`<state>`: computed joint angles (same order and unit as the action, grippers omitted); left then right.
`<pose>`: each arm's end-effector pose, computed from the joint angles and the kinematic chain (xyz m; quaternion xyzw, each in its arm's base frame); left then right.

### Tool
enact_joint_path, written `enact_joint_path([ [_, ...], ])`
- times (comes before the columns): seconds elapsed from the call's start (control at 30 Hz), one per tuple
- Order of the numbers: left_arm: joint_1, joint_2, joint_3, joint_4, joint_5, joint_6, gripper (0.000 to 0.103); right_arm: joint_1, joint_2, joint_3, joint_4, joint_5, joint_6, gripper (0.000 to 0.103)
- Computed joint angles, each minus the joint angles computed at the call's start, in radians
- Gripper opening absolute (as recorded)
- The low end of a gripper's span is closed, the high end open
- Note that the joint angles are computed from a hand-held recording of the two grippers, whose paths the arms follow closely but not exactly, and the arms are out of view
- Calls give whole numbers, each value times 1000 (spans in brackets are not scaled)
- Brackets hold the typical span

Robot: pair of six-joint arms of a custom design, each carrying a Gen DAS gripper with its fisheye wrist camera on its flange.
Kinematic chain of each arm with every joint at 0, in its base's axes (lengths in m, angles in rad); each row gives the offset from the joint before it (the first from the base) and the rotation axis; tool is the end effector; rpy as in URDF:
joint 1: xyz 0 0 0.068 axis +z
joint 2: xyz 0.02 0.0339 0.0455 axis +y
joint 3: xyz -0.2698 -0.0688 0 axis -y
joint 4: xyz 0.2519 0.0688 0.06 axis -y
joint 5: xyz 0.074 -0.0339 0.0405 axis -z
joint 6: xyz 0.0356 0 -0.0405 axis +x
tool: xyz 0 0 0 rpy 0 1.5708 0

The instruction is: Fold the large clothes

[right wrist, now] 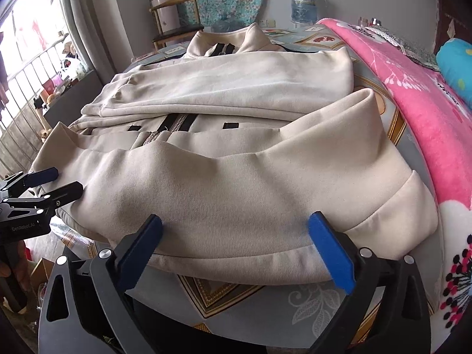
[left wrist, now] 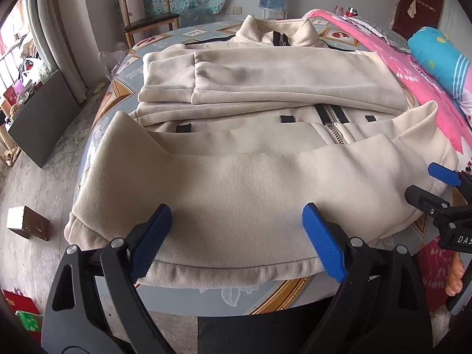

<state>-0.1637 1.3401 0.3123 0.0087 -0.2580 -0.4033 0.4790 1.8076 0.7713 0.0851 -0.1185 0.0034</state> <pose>0.1955 -0.0231 0.0992 -0.1488 0.9432 0.0433 0.2939 0.2880 0.1543 0.1005 -0.2415 0.9197 0.1275 0.2820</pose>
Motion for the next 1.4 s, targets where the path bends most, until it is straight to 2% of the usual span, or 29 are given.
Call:
enact_joint_path([
  [0.17,8,9,5,-6,8,10,90,2,2,6,-5,6,6,97],
  [0.23,15,22,17,-20,15,17,95,2,3,9,-12,6,3,97],
  [0.47,20,37,41,-55,24,27,95,-6,5,20,-31,-12,0,97],
  [1.4,22,43,54,-80,31,46,95,-1,17,60,-97,-2,-6,97],
])
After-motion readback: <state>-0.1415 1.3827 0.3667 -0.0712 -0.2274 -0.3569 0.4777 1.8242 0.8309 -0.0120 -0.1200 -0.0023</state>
